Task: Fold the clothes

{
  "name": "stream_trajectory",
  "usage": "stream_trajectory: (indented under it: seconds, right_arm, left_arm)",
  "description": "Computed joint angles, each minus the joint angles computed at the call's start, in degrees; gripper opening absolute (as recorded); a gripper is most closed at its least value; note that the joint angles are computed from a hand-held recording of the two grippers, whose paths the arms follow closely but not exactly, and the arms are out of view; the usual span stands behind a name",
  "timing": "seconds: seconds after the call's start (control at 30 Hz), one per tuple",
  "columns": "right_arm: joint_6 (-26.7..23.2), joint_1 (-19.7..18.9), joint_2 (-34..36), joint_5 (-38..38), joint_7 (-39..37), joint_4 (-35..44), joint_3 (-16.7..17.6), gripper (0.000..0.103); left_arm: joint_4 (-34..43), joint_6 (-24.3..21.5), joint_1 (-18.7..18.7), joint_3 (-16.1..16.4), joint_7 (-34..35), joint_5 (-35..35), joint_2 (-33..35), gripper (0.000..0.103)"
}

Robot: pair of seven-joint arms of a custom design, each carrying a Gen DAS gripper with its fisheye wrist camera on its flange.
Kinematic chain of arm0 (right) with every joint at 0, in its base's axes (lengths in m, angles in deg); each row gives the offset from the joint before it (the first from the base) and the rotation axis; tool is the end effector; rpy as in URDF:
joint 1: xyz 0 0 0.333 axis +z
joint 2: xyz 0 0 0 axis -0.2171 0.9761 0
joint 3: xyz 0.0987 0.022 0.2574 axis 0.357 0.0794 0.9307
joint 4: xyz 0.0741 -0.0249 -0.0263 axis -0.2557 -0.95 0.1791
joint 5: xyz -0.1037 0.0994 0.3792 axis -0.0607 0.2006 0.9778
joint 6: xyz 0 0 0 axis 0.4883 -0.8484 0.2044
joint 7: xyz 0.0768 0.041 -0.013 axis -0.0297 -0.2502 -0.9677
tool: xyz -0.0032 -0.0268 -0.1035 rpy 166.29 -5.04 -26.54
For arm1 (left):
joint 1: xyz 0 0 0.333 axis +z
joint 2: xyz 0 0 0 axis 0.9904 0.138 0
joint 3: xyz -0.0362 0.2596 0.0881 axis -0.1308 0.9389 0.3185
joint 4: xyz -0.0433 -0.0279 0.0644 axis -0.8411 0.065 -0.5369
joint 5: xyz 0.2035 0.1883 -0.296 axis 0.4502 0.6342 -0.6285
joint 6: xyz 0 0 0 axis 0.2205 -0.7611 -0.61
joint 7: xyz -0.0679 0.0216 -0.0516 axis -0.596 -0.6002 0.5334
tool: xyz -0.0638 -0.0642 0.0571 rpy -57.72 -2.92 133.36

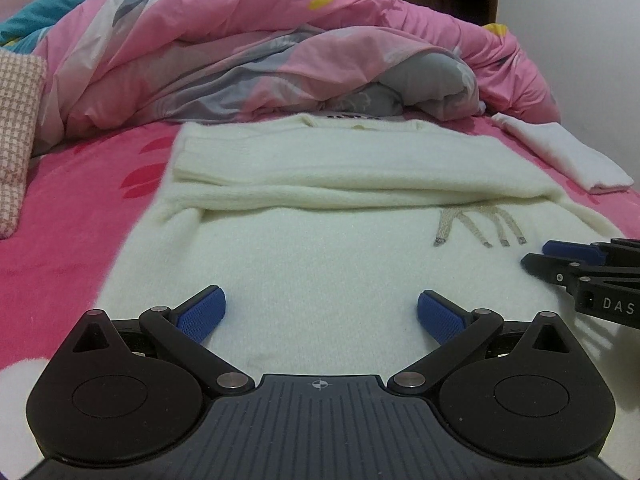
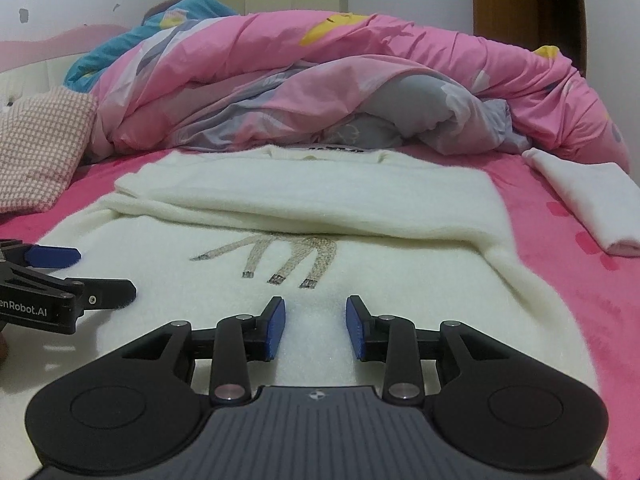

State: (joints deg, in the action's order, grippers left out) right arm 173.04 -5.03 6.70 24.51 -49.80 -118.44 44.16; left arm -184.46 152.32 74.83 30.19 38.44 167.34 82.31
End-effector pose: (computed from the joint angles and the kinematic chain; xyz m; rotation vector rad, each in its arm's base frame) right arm 0.6789 0.1904 0.3594 -1.9649 0.9417 -0.5020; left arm 0.5924 -0.1723 0.3615 -1.8294 1.4259 -0.8071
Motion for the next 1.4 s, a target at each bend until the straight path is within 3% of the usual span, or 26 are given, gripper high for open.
stream_trajectory:
  seconds: [0.3, 1.4]
  right_arm:
    - [-2.3, -0.7, 0.2, 0.6, 1.2, 0.5, -0.1, 0.036]
    - [-2.2, -0.5, -0.1, 1.7, 0.3, 0.3, -0.3, 0.036]
  left_arm:
    - [-0.2, 0.3, 0.0, 0.1, -2.2, 1.9, -0.2, 0.103]
    - [-0.3, -0.2, 0.2, -0.2, -2.4, 2.9, -0.4, 0.103]
